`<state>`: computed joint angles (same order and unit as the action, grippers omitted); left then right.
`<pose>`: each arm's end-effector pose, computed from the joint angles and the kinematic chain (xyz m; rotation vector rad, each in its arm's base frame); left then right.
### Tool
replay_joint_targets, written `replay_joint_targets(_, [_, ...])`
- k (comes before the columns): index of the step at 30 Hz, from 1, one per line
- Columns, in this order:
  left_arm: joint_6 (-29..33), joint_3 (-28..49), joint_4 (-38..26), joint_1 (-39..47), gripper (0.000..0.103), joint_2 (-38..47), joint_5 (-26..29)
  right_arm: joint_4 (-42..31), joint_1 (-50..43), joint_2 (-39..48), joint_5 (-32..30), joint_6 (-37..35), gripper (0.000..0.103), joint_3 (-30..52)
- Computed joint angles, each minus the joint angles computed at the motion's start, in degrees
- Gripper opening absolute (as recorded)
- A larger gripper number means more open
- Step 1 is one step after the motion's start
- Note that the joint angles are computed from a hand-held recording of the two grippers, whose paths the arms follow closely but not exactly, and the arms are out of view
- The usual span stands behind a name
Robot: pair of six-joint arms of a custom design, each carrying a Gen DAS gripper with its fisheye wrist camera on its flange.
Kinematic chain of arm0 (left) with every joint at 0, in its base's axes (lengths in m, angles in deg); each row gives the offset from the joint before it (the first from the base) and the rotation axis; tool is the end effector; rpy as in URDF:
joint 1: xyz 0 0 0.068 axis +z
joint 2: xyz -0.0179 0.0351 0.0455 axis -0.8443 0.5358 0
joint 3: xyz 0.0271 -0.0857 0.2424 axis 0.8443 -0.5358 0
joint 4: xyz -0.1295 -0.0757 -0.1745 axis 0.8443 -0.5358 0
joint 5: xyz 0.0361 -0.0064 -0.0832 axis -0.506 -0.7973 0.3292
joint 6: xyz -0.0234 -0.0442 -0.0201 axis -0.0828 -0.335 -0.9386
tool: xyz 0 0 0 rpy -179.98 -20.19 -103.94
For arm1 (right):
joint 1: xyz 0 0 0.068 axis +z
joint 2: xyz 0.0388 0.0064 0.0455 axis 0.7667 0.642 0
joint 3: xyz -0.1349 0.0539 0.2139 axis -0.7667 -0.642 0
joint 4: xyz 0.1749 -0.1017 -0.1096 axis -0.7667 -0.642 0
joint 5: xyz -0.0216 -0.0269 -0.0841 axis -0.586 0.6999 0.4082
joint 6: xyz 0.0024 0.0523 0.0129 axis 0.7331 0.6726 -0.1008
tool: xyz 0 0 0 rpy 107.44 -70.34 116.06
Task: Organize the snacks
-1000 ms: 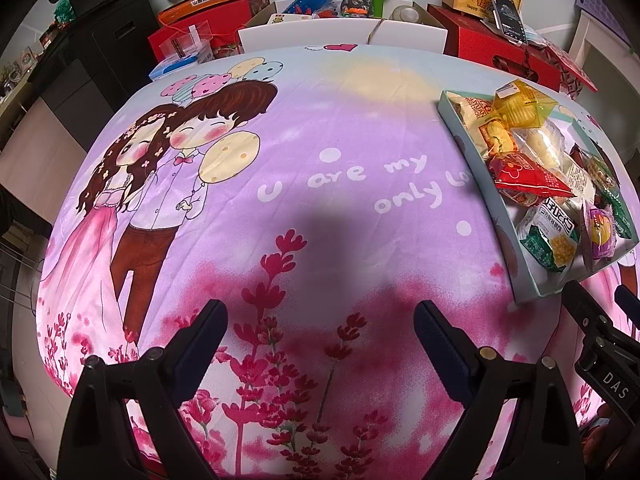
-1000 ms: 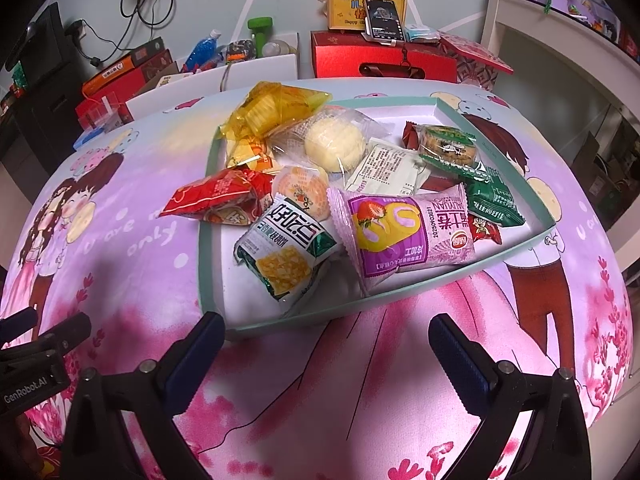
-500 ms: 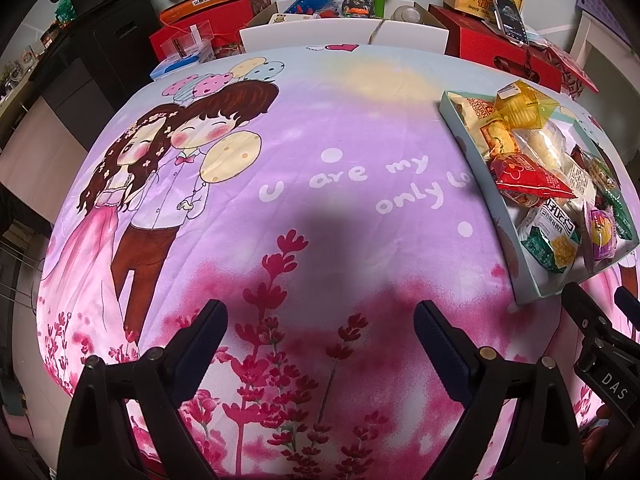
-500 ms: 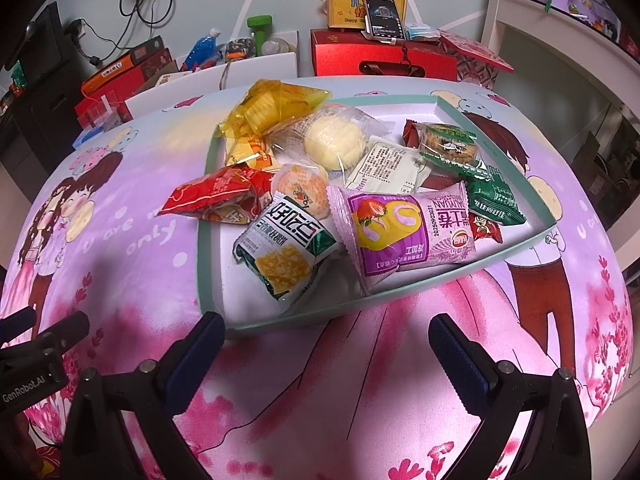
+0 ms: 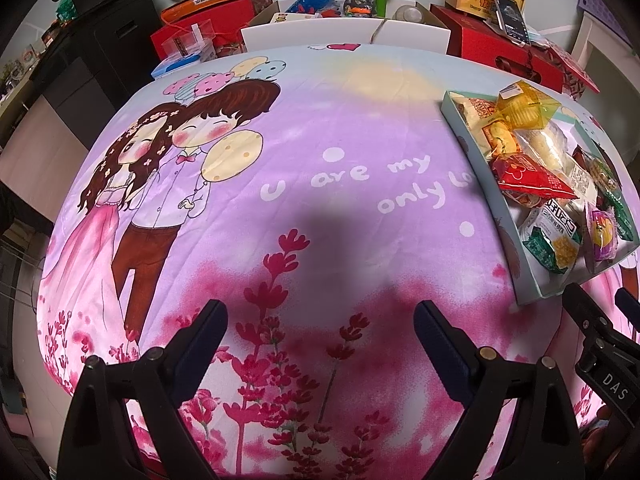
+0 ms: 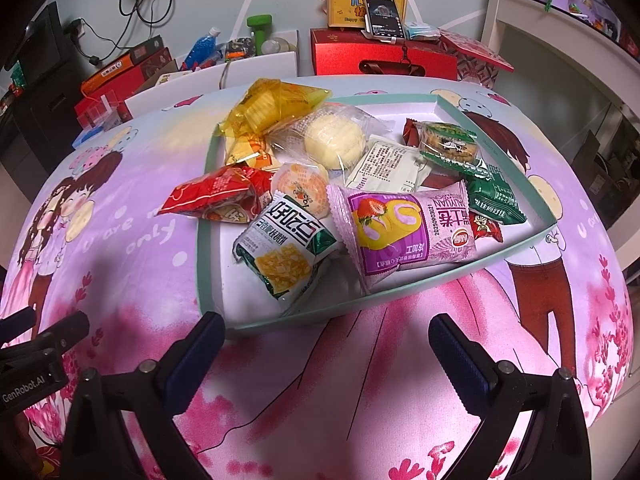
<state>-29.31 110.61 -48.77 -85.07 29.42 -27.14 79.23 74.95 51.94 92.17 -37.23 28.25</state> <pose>0.2413 -0.1112 0.0902 -0.5140 2.6850 0.2104 0.2714 0.1201 0.0761 -0.2863 2.5594 0.0327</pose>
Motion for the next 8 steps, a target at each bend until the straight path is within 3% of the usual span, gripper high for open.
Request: replay_joint_targets(8, [0.19,-0.54,0.85,-0.88,0.094,-0.64,-0.75,0.18,-0.23,0.19,-0.16,-0.16,0.103,0.04])
